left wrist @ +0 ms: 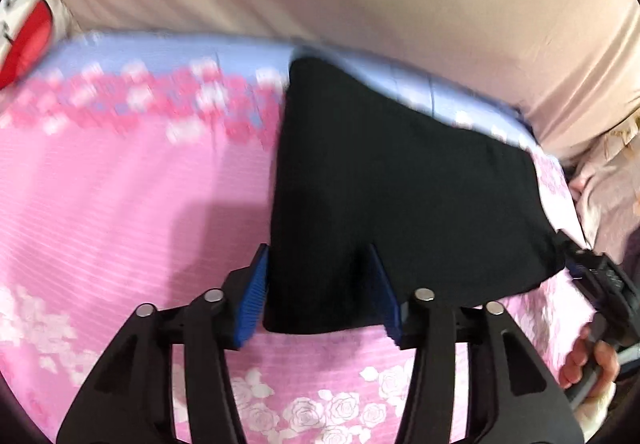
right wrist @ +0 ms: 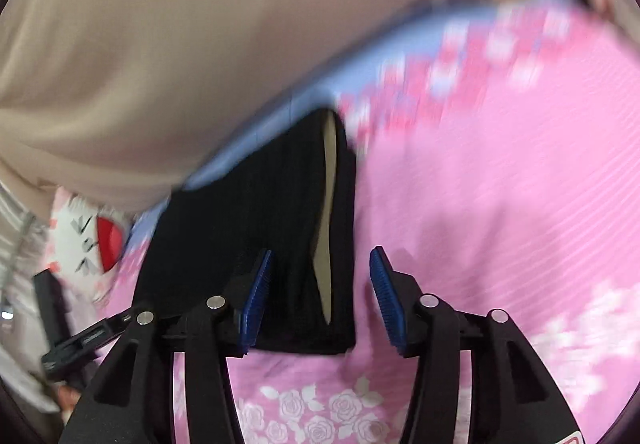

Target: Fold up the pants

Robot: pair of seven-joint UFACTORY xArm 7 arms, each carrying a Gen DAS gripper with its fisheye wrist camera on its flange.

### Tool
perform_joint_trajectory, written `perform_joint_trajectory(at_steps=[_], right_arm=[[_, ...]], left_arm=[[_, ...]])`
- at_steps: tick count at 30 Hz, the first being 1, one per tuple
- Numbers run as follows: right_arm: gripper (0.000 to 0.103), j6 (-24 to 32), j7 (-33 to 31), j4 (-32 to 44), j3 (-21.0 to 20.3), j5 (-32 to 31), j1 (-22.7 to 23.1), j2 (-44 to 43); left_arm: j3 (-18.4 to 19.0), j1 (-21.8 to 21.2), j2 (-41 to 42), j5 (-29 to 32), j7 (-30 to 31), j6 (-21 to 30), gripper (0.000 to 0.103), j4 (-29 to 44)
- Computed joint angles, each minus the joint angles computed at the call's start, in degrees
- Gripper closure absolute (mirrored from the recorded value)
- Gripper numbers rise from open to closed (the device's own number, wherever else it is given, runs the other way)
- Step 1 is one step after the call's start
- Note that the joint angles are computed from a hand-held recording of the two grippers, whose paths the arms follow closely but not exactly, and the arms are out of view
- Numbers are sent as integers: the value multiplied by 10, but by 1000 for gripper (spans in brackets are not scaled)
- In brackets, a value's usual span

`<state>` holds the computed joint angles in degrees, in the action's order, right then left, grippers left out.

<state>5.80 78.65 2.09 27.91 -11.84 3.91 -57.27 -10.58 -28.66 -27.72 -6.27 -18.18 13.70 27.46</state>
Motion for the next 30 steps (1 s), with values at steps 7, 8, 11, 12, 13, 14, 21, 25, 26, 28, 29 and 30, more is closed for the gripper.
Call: perform_joint_trajectory(at_steps=[7, 8, 11, 12, 13, 14, 21, 25, 26, 28, 29, 30], right_arm=[[101, 13, -96, 173, 67, -86, -118, 169], [101, 28, -94, 195, 89, -96, -151, 202], [102, 22, -66, 208, 113, -132, -229, 269], [102, -2, -56, 195, 88, -124, -213, 268], [102, -4, -55, 189, 67, -114, -191, 259], [102, -2, -50, 187, 66, -111, -182, 243], [100, 68, -28, 169, 55, -118, -132, 198], [100, 97, -5, 150, 65, -110, -66, 134], [100, 111, 3, 157, 64, -125, -59, 147], [103, 115, 2, 163, 94, -126, -86, 177], [103, 97, 25, 150, 90, -139, -83, 170], [103, 103, 28, 142, 69, -128, -56, 157]], left_arm=[[-126, 115, 72, 142, -87, -14, 34, 97], [-155, 146, 102, 184, -116, 4, 34, 122], [-196, 201, 141, 292, -206, 29, 34, 146], [-190, 197, 140, 301, -213, 28, 34, 142], [-181, 190, 141, 305, -216, 24, 34, 138], [-167, 178, 141, 299, -210, 21, 34, 134], [-120, 132, 155, 335, -235, 25, 33, 136], [-99, 109, 149, 337, -236, 26, 33, 129], [-97, 107, 147, 339, -239, 26, 33, 127], [-94, 102, 137, 337, -237, 25, 33, 118], [-92, 100, 128, 335, -236, 25, 33, 110], [-88, 96, 110, 328, -231, 24, 33, 95]])
